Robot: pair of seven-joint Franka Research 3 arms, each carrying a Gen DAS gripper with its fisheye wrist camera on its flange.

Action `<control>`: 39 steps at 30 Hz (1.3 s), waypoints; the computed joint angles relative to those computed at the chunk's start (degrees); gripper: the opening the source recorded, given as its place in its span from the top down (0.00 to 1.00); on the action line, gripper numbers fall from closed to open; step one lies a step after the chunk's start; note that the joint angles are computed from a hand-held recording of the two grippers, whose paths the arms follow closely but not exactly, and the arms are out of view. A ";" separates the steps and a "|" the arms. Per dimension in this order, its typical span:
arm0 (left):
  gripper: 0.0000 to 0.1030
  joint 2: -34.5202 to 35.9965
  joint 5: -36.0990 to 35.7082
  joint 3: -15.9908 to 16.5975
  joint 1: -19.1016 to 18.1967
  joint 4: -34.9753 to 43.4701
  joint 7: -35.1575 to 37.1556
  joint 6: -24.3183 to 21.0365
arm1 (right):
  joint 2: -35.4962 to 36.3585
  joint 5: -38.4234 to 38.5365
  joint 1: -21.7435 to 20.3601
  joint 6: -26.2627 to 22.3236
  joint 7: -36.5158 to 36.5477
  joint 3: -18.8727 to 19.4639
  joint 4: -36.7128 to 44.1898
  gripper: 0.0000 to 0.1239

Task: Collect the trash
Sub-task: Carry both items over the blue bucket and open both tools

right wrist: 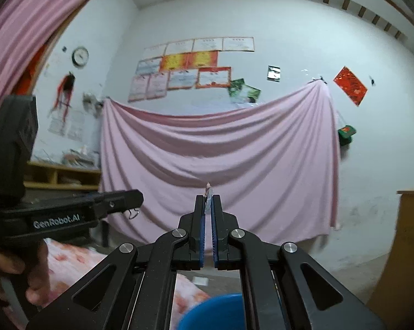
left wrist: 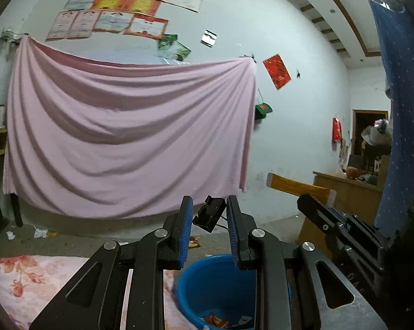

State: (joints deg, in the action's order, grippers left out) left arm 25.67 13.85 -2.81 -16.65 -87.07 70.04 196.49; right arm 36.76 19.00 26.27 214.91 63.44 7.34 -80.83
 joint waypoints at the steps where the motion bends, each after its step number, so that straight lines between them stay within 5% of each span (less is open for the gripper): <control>1: 0.80 0.76 0.27 -0.68 0.11 1.02 -0.03 -0.73 | -0.28 0.67 0.02 -0.13 -0.29 -0.30 -0.50 0.98; 5: 0.80 3.06 0.73 -1.11 -1.01 4.19 -0.37 -3.80 | -1.51 2.20 -1.56 -1.76 1.62 -0.07 -2.61 0.98; 11: 0.80 8.31 2.73 -10.75 4.48 12.02 -0.24 -13.57 | -0.16 12.85 2.67 -10.20 -2.98 -6.38 1.08 0.98; 16: 0.80 11.13 0.25 -13.90 5.59 16.76 1.84 -20.88 | 1.52 21.85 10.32 -20.54 -3.41 -18.30 4.27 0.98; 26: 0.79 15.50 -8.20 -15.83 5.33 24.68 8.43 -33.71 | 5.42 16.99 21.42 -36.32 13.19 -38.55 4.92 0.97; 31: 0.70 17.49 -10.76 -14.42 4.22 28.35 8.87 -37.79 | 5.32 14.06 19.23 -40.16 17.25 -37.19 5.93 0.97; 39: 0.69 16.74 -11.45 -12.20 3.62 27.68 7.01 -38.21 | 4.06 8.60 17.22 -39.61 20.77 -34.35 5.14 0.96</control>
